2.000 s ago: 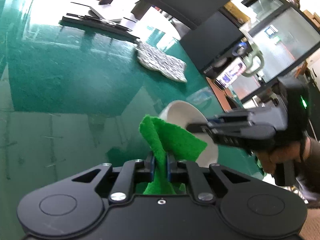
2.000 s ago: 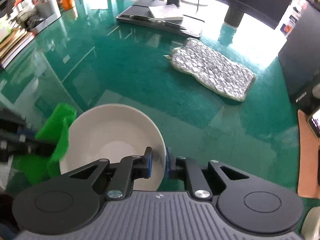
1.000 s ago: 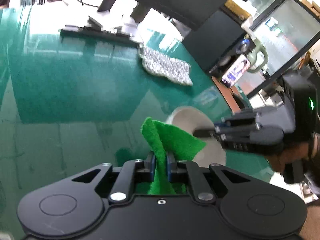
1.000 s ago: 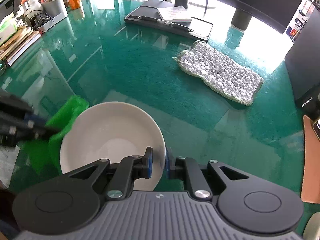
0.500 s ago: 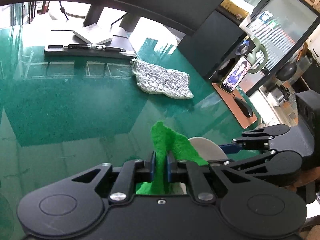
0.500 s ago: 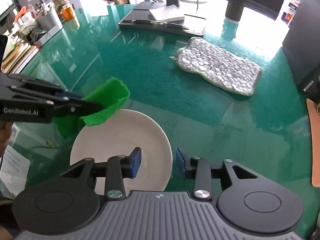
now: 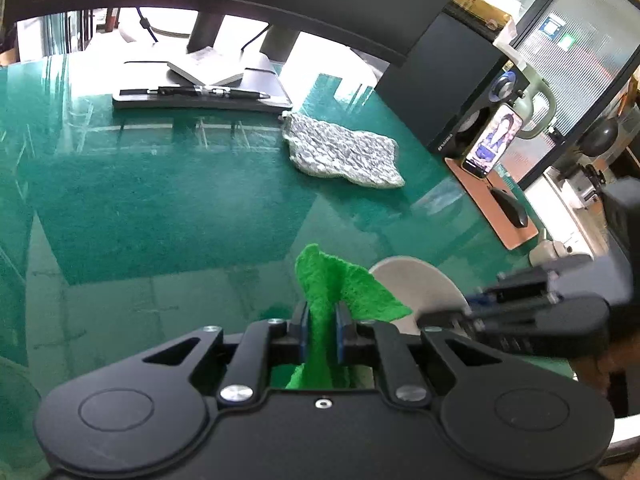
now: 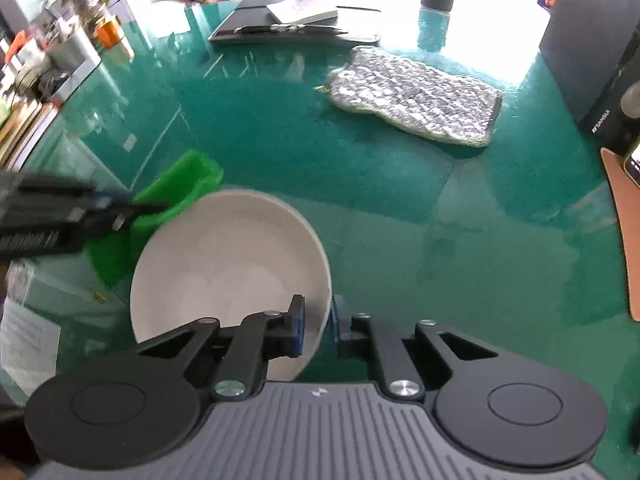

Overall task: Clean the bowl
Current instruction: 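Rub the green cloth over the bowl rim with the left gripper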

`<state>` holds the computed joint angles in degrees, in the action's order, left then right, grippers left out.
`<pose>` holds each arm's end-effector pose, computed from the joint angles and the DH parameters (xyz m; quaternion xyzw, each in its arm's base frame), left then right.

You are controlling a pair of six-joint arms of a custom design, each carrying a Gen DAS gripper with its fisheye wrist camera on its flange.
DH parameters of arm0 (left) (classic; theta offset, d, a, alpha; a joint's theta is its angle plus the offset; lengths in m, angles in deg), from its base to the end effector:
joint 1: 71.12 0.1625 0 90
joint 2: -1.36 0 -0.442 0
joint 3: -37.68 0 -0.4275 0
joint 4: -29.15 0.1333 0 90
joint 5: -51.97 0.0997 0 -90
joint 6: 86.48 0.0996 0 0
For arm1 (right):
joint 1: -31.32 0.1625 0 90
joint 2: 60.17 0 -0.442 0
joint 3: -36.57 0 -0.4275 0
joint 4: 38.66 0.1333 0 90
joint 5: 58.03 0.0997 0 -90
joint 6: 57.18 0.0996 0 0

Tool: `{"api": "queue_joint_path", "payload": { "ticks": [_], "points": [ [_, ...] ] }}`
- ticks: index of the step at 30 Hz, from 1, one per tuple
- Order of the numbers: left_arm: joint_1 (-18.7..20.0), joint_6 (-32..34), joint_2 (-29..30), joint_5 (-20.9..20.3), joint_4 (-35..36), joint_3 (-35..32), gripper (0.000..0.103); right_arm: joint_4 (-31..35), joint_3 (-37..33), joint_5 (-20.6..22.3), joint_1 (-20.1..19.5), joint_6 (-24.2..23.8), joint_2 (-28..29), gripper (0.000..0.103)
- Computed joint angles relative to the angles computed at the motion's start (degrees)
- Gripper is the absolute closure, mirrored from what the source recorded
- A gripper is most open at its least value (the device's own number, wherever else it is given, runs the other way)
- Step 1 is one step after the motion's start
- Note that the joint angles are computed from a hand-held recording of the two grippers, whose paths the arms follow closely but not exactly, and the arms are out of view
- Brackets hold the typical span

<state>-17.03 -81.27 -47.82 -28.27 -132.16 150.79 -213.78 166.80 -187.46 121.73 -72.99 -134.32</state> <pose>-0.2234 -0.5646 0.0284 0.3441 0.9329 -0.0843 0.0649 0.0735 -0.4833 0.2141 0.0448 -0.9141 0.1901 0.3552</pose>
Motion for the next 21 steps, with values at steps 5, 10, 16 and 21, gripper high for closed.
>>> {"api": "queue_joint_path", "payload": {
  "ticks": [5, 10, 16, 21],
  "points": [
    [-0.90, -0.11, -1.08, 1.38, 0.85, 1.63, 0.091, -1.42, -1.37, -0.88, 0.01, -3.65, 1.60, 0.088],
    [-0.49, 0.74, -0.11, 1.59, 0.59, 0.35, 0.091, -1.75, -1.36, -1.35, 0.44, -8.00, 2.15, 0.088],
    [-0.58, 3.25, 3.53, 1.72, 0.60, -3.87, 0.090, -1.08, -1.27, -0.98, 0.66, -8.09, 1.92, 0.088],
    [-1.03, 4.30, 2.77, 2.12, 1.21, -2.84, 0.090, -1.22, -1.32, -0.38, 0.46, -7.38, 1.80, 0.087]
  ]
}}
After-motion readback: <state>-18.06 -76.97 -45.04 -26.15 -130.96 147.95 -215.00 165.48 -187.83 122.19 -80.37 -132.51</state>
